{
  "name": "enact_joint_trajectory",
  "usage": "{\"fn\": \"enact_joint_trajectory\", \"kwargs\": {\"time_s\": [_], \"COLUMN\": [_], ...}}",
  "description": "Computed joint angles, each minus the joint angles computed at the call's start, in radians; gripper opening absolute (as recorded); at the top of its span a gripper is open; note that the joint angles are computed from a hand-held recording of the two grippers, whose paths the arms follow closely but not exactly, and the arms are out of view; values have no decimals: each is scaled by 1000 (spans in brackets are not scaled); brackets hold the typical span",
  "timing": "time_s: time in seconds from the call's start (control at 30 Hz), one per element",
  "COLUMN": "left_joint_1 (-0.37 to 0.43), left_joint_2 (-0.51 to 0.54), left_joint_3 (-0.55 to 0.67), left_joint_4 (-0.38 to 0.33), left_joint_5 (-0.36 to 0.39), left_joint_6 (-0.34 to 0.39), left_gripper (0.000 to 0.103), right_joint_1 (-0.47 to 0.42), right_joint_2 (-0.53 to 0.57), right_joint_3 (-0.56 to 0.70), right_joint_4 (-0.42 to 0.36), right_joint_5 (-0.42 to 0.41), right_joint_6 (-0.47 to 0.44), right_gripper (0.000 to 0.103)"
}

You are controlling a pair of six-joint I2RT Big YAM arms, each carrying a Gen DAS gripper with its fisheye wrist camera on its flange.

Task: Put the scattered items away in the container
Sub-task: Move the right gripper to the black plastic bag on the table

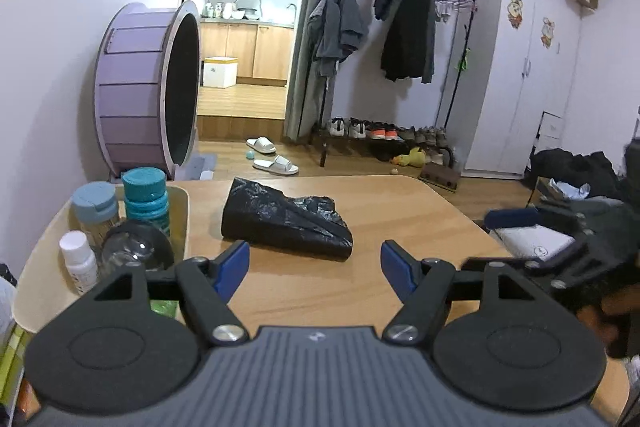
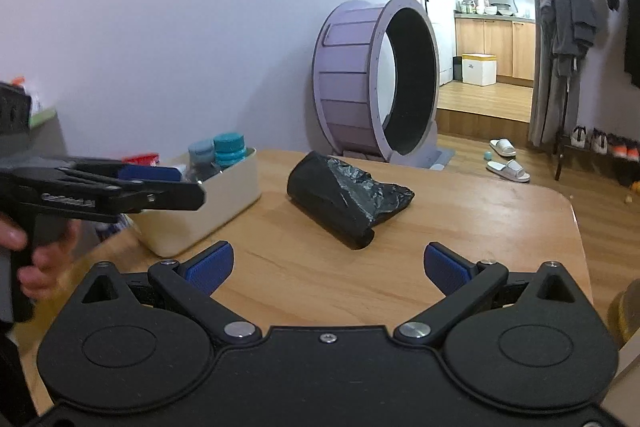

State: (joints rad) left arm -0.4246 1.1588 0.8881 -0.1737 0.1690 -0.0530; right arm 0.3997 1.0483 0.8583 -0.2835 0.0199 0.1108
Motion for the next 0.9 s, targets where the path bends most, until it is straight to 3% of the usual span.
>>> {"fn": "enact_joint_trajectory", "kwargs": {"time_s": [0.17,0.3,0.53,0.9], "left_joint_1": [43,69,97,132], "left_joint_2": [-13,-12,-18,-28], "left_joint_3": [4,10,4,-5], "left_joint_4": [-7,-22,-34,-21], "left_joint_5": [49,72,111,161], "left_joint_6": [-19,-17,-1,-19], "left_gripper": [72,72,72,72], "right_joint_1": [11,18,16,14], "right_joint_2": [68,148,294,448], "right_joint_3": [68,134,249,365], "right_joint_4": [-36,-61,-125,-142], "right_joint_5": [18,25,0,25], "right_joint_6": [-75,-145,-213,-253], "right_gripper": [99,88,56,54]}}
